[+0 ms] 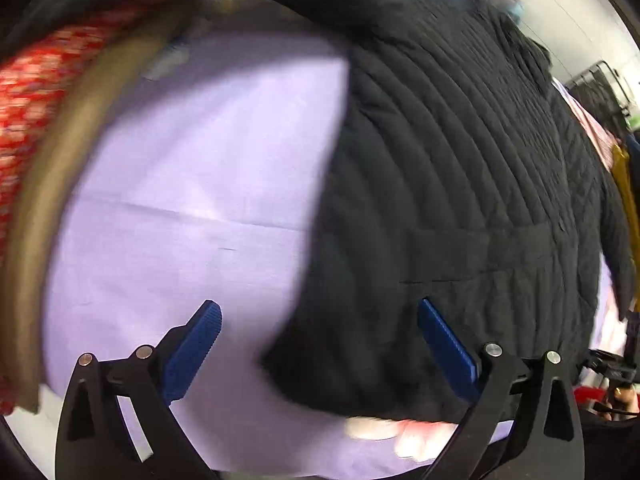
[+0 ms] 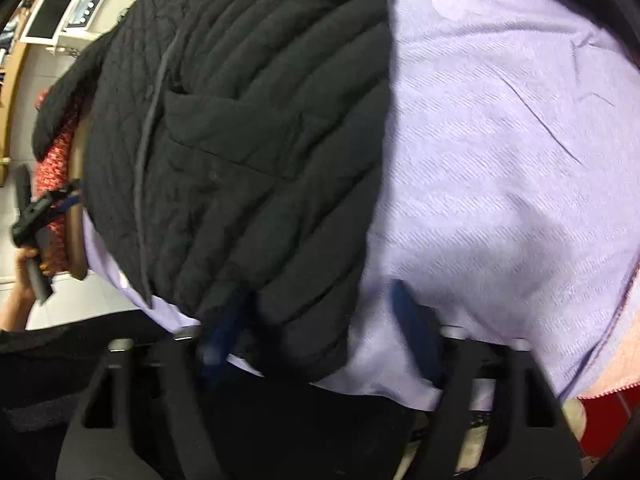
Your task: Fold large clothes
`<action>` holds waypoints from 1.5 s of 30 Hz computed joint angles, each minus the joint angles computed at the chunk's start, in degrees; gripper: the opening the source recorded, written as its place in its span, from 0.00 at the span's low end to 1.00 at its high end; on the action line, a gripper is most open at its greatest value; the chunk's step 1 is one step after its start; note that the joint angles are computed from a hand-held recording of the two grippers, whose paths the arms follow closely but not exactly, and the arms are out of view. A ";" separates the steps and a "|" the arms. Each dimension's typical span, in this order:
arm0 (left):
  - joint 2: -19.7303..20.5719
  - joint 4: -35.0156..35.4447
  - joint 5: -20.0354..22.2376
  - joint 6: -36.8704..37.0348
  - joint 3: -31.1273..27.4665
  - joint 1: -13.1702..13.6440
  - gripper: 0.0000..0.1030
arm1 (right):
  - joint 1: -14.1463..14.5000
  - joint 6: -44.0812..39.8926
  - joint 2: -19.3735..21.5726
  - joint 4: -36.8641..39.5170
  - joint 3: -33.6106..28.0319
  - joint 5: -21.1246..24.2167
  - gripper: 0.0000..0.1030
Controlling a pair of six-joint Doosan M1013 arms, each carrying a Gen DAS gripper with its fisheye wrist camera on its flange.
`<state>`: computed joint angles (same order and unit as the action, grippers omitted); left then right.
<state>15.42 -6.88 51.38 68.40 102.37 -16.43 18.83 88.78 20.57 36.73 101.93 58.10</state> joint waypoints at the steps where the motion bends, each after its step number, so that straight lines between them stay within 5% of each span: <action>1: 0.58 -2.32 0.36 2.35 -0.35 0.37 0.93 | 0.06 -0.52 -0.16 0.62 -0.35 -0.03 0.22; 2: 1.55 -5.08 0.85 5.10 -0.60 0.35 0.91 | 0.07 -1.26 -0.33 0.66 -0.50 0.06 0.18; 4: 3.66 -5.59 5.20 6.62 -2.43 -0.70 0.66 | -0.17 -1.82 -1.18 0.47 -1.40 1.10 0.13; 6: 3.29 -5.39 6.58 7.20 -3.35 -1.31 0.23 | -0.92 -1.90 -2.65 0.72 -2.00 1.64 0.10; 9: 1.34 -16.74 5.75 12.31 -3.42 0.19 0.08 | -2.81 -0.71 -5.70 -2.94 -4.43 2.96 0.09; 15: -0.18 -24.63 10.29 20.93 -5.08 -3.85 0.08 | -5.48 1.22 -7.51 -15.39 -9.91 9.28 0.09; 18: -0.56 -20.46 9.73 19.72 -3.36 -5.53 0.08 | -5.41 -1.27 -6.17 -12.98 -9.65 10.77 0.09; 24: -0.56 -16.29 7.75 11.52 1.63 -2.59 0.08 | -1.00 -1.96 -1.22 -9.74 -8.86 12.88 0.09; 28: 0.86 -15.58 7.62 9.53 1.66 -2.62 0.13 | -0.02 3.54 0.49 -11.37 -6.14 9.78 0.11; 32: 1.94 -4.74 5.66 2.53 1.21 -6.41 0.57 | 0.88 7.78 1.75 -14.73 -6.64 8.47 0.13; 35: 1.64 1.77 5.55 -4.54 1.69 -7.81 0.78 | 2.01 11.49 2.36 -19.50 -8.17 9.17 0.37; 37: 0.18 2.49 4.76 -7.28 2.72 -7.44 0.78 | 2.51 13.41 1.28 -22.85 -8.01 8.78 0.50; 42: -2.49 11.95 4.15 -15.71 1.08 -8.74 0.77 | 4.35 16.18 -1.21 -32.43 -10.58 8.19 0.51; 45: -2.27 12.26 0.84 -12.16 -1.62 -10.07 0.77 | 5.40 14.57 -1.93 -31.60 -12.58 4.43 0.54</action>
<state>13.15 5.38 52.21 56.23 100.75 -26.50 24.22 103.35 18.65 5.13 89.35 62.53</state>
